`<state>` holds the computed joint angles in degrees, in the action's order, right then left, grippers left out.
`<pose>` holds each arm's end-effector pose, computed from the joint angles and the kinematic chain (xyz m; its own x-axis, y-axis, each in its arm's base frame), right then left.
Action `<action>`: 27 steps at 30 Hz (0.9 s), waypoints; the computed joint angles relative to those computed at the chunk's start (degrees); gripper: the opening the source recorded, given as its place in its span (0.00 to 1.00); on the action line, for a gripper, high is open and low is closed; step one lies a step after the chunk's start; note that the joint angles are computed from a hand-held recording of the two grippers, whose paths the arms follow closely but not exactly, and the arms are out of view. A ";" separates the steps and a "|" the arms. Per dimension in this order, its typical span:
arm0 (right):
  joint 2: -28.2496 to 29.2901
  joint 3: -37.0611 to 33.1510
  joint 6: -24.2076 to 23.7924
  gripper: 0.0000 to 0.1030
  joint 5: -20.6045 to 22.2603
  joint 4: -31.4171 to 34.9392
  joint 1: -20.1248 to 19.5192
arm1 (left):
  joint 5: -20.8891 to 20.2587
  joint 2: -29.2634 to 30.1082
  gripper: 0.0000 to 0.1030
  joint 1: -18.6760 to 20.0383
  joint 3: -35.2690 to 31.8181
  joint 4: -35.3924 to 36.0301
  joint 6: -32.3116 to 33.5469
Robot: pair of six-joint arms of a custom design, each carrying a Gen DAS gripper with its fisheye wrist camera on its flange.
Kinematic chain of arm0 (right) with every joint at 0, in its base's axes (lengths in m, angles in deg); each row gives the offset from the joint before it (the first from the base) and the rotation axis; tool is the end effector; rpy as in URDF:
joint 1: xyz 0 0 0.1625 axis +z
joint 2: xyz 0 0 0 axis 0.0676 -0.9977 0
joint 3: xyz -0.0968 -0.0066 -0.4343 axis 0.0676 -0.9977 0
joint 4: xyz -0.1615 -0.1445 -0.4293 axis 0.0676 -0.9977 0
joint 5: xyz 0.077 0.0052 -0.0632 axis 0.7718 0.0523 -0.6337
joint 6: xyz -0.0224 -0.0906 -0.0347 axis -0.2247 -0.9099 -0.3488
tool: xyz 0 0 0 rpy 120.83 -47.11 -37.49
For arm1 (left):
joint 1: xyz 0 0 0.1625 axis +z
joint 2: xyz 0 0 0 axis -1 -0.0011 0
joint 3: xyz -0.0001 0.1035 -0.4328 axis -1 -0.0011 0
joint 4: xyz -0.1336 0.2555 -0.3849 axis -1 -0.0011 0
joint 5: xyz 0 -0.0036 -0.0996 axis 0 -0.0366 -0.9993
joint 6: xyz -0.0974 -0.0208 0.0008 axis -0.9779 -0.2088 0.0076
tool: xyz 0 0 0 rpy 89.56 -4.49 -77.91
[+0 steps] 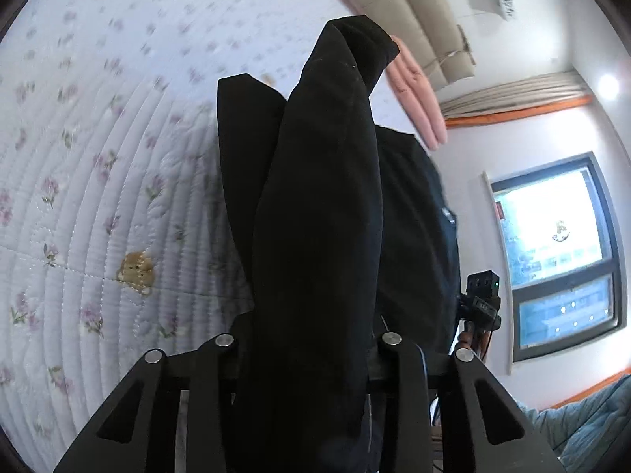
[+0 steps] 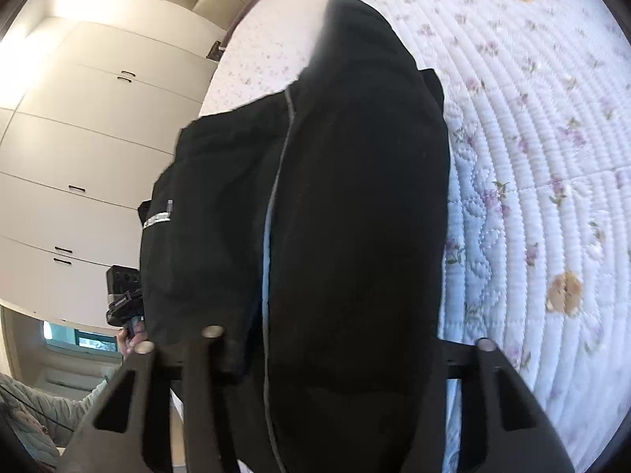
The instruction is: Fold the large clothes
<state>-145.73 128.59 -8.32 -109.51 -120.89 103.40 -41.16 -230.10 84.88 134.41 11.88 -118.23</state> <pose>0.3025 -0.4811 0.1129 -0.9236 -0.3606 -0.1299 -0.3678 0.9292 0.0364 -0.0632 -0.1882 0.5601 -0.9557 -0.2650 0.1285 -0.2879 0.7489 -0.5969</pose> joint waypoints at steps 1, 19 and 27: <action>-0.49 0.41 0.31 0.43 -0.36 -0.78 0.68 | 0.54 0.89 0.32 -0.98 -0.38 0.30 -0.49; -14.65 6.38 5.13 0.37 -1.40 -2.77 13.36 | -0.94 14.65 0.32 -29.75 -11.76 13.99 -18.48; -21.08 8.86 7.59 0.37 -3.46 2.44 16.04 | -6.27 19.85 0.32 -42.84 -11.65 15.45 -32.49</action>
